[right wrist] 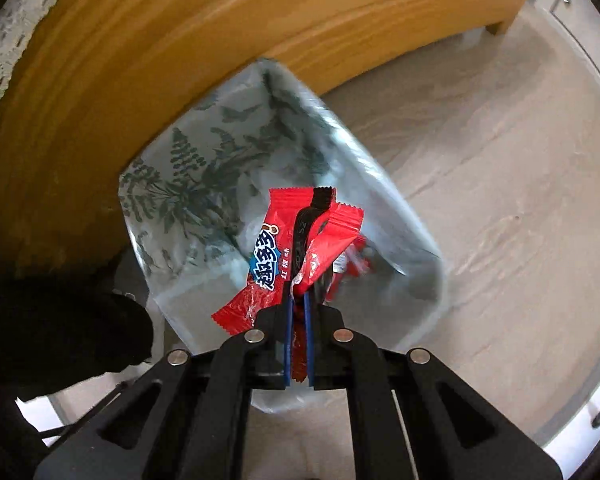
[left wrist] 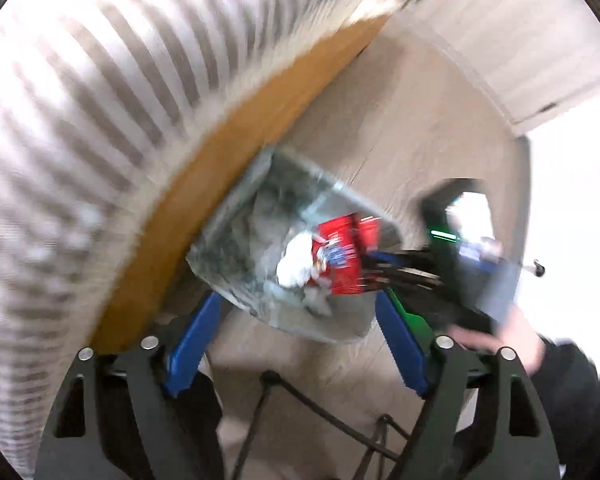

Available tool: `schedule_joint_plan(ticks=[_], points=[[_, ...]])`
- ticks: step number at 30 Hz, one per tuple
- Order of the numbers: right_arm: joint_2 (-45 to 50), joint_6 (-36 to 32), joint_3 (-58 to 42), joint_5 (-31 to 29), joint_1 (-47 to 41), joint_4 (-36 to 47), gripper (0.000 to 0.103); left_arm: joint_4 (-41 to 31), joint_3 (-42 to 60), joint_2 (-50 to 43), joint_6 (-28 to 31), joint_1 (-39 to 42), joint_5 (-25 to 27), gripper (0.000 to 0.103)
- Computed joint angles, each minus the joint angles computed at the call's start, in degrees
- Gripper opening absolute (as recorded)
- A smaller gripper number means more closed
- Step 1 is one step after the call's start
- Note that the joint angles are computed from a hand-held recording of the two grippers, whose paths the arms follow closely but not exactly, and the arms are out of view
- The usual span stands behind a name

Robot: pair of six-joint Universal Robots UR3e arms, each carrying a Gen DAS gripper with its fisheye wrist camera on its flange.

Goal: Collect trash
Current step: 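Carry the tissue and wrapper to the wastebasket and open both tools over it, then move both open tools back over the trash on the bed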

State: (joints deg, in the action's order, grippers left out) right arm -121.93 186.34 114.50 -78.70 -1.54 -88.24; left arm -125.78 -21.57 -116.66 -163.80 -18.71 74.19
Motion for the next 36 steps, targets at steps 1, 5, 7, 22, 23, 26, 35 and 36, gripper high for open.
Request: schedule_joint_plan(ticks=[1, 5, 7, 22, 23, 26, 35, 36], points=[[3.04, 1.47, 0.41, 1.53, 1.01, -2.89, 0.006, -0.63, 0.39, 1.78, 1.88, 1.48, -1.60, 0.083], [11.31, 6.51, 4.08, 9.21, 1.71, -13.89, 0.013, -0.71, 1.57, 5.14, 2.43, 3.84, -0.95, 0.086], [16.41, 10.80, 6.31, 13.45, 2.02, -22.35, 0.048, 1.28, -2.34, 7.22, 2.89, 3.69, 0.80, 0.086], [-1.16, 2.24, -1.50, 3.45, -7.50, 3.53, 0.063, 9.21, -20.11, 13.10, -1.95, 3.42, -0.39, 0.086], [-3.75, -0.16, -2.78, 2.64, -9.53, 7.68, 0.063, 9.96, -20.34, 13.11, -2.22, 2.31, -0.40, 0.086], [-8.13, -3.07, -6.54, -0.14, -11.35, 15.97, 0.063, 11.10, -19.48, 13.29, -3.16, 0.14, -0.66, 0.086], [-6.43, -0.53, -25.77, -7.98, -3.30, 27.25, 0.063, 13.25, -14.73, 19.46, -1.70, 2.30, -1.34, 0.086], [-4.95, 0.66, -27.90, -8.99, -1.33, 26.86, 0.063, 12.86, -14.53, 20.88, -0.91, 4.44, -2.50, 0.086]])
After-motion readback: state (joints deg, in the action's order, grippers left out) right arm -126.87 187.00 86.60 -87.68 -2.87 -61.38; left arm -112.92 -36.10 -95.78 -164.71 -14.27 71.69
